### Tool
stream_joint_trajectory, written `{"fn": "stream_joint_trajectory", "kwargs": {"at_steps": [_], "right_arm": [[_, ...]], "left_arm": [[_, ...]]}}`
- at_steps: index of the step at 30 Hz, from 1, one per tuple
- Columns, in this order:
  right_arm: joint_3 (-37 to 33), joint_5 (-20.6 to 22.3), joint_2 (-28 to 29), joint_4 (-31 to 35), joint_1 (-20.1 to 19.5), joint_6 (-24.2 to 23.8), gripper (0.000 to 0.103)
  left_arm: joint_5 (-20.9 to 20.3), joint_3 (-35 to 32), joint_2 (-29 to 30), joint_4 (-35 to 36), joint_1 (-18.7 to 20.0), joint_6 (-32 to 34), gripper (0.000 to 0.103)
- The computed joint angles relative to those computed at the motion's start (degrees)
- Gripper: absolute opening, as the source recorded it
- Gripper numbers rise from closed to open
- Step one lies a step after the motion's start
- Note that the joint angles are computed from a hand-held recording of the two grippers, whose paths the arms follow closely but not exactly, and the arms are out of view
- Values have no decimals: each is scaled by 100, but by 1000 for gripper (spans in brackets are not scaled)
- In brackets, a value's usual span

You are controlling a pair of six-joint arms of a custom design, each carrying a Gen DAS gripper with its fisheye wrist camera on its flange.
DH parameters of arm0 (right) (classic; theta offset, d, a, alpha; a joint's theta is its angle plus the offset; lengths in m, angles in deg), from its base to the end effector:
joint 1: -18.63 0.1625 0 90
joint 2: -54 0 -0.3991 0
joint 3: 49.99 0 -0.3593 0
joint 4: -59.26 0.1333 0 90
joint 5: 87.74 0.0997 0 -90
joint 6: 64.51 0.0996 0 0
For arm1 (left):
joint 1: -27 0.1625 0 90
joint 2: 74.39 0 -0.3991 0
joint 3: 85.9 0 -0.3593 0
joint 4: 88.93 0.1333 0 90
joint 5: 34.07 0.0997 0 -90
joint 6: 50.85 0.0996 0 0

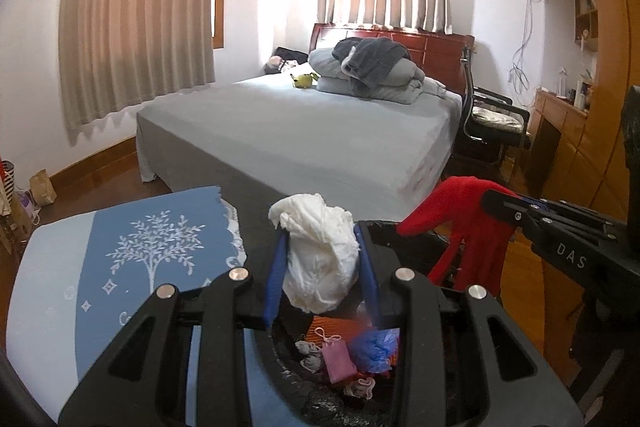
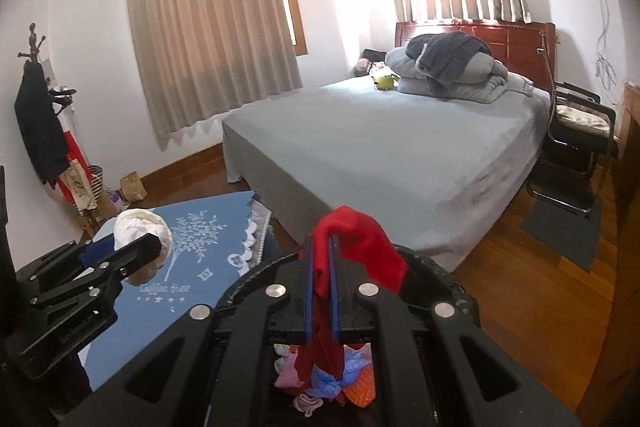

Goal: Collect trash
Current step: 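Lift and carry the white tissue and red glove over the trash bin, then open both grippers to drop the tissue and glove into the bin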

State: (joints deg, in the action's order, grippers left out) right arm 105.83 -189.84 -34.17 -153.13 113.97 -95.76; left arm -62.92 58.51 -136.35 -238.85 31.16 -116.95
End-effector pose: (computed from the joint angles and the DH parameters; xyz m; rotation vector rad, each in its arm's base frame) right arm 0.1386 -0.2747 0.2543 0.6485 -2.3944 1.1908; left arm -0.2917 -0.2423 0.0760 0.6492 2.1803 -1.1859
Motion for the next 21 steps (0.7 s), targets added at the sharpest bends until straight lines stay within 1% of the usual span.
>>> {"fn": "stream_joint_trajectory", "kwargs": {"at_steps": [9, 13, 18, 19, 21], "right_arm": [[-22, 76, 131, -45, -393, -92, 6], [-85, 101, 230, -45, -545, -138, 6], [-172, 76, 404, -35, -681, -187, 7], [-183, 72, 440, -31, -694, -186, 10], [-230, 36, 516, -2, -713, -187, 10]], "left_arm": [[-109, -43, 678, -1435, 414, 915, 32], [-180, -101, 953, -1917, 579, 1272, 32], [-379, -154, 1251, -2579, 817, 1737, 34], [-415, -153, 1321, -2760, 861, 1836, 36], [-536, -159, 1412, -3071, 971, 2039, 37]]}}
